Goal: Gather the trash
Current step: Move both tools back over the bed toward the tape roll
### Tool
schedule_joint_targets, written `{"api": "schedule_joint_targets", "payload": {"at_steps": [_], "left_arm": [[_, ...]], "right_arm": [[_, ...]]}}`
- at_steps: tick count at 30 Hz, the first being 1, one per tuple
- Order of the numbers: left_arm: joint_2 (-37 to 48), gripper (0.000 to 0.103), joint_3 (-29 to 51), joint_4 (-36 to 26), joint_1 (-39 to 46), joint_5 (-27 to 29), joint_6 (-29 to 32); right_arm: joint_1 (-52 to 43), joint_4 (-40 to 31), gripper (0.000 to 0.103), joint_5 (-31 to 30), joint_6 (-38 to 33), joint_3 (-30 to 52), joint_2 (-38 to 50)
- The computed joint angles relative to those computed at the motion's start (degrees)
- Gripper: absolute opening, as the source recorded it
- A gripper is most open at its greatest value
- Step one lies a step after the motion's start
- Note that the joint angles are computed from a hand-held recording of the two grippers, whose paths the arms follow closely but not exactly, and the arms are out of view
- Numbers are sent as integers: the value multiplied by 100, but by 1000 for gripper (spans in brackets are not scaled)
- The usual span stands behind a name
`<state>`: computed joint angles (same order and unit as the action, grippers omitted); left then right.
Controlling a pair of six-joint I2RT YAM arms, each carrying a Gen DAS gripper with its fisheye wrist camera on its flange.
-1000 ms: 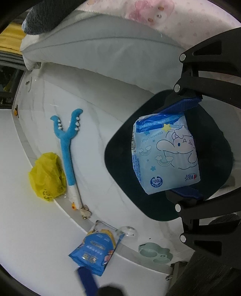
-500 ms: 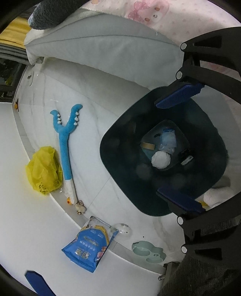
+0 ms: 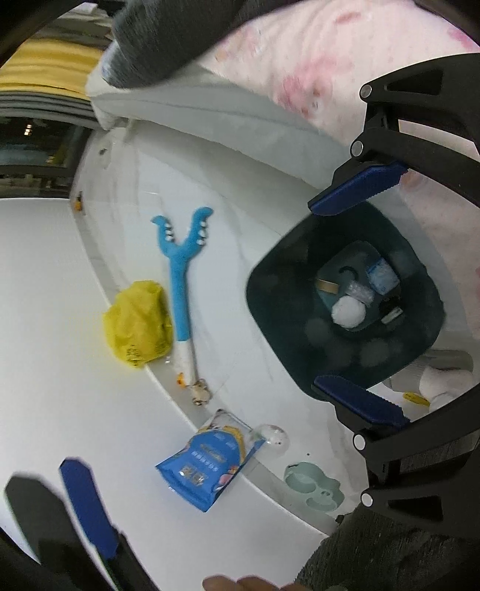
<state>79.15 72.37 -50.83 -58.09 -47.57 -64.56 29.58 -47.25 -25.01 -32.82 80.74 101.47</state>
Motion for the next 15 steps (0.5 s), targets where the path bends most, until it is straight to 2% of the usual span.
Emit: {"api": "schedule_joint_targets", "payload": {"at_steps": [6, 8, 15], "left_arm": [[525, 72, 517, 240, 42, 37, 383], [766, 77, 724, 412, 100, 133, 568], [1404, 81, 1258, 851, 169, 268, 1040]], "right_arm": [[-560, 37, 89, -345, -321, -31, -350], [-820, 25, 89, -501, -416, 22, -421], [-1707, 48, 89, -814, -590, 381, -378]]}}
